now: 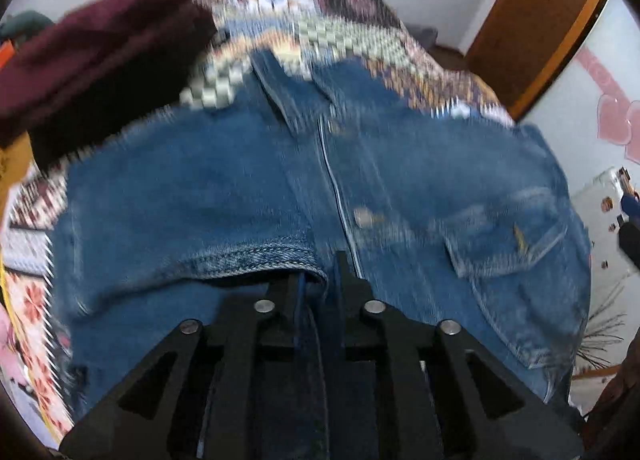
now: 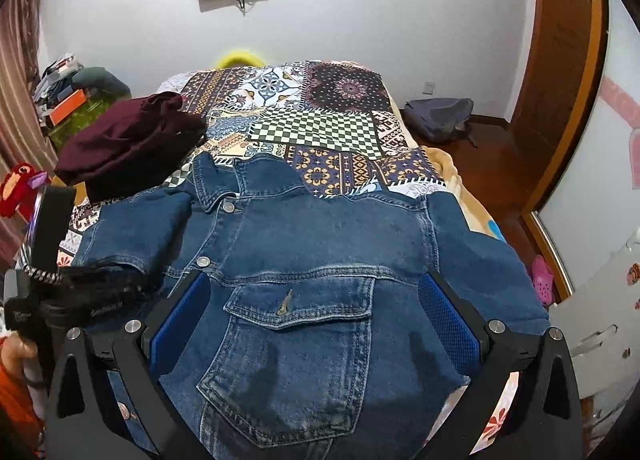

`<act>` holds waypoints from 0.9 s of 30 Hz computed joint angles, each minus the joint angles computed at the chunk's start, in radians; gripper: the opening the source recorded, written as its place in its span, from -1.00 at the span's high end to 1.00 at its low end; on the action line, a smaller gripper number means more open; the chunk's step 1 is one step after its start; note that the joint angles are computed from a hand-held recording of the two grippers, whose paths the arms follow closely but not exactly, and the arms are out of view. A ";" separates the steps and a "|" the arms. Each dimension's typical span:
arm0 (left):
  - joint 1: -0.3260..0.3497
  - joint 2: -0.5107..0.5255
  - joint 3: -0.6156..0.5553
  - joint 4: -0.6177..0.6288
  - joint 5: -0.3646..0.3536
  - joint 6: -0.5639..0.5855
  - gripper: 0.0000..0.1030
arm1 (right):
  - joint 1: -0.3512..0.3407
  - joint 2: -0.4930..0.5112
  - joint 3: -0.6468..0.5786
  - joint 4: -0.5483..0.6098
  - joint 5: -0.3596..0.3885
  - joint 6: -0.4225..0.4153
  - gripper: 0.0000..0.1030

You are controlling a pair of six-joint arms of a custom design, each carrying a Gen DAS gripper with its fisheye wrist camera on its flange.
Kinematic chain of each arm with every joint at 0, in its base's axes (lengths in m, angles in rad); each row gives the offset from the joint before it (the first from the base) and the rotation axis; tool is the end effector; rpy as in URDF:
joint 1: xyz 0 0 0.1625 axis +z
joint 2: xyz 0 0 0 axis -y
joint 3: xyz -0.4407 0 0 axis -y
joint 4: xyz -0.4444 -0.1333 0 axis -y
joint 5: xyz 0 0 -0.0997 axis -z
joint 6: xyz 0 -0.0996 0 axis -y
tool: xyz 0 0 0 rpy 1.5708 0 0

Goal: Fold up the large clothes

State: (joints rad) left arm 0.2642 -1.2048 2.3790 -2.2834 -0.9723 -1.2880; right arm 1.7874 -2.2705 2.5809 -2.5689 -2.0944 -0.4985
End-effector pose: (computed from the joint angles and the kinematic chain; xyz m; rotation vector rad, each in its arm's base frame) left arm -0.3193 -0.2826 0.0460 0.2032 2.4824 -0.5802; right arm 0.1398 -0.2469 0.3605 0.6320 -2.3576 0.7699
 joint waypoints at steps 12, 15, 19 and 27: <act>-0.136 -0.268 0.052 0.230 0.098 -0.219 -0.24 | 0.054 0.017 0.004 -0.027 -0.031 0.003 -1.00; -0.171 -0.386 0.073 0.371 0.146 -0.354 -0.32 | 0.069 0.035 0.006 -0.047 -0.043 0.000 -1.00; -0.175 -0.538 0.111 0.520 0.163 -0.510 -0.34 | 0.081 0.052 0.008 -0.059 -0.048 0.001 -1.00; -0.143 -0.824 0.259 0.597 0.085 -0.676 -0.34 | 0.088 0.083 0.012 -0.078 -0.080 -0.006 -1.00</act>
State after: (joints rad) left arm 0.1213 -2.0293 2.6376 -1.6869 -0.8876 -1.9644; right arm 1.8757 -2.1877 2.5932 -2.6469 -2.1742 -0.5045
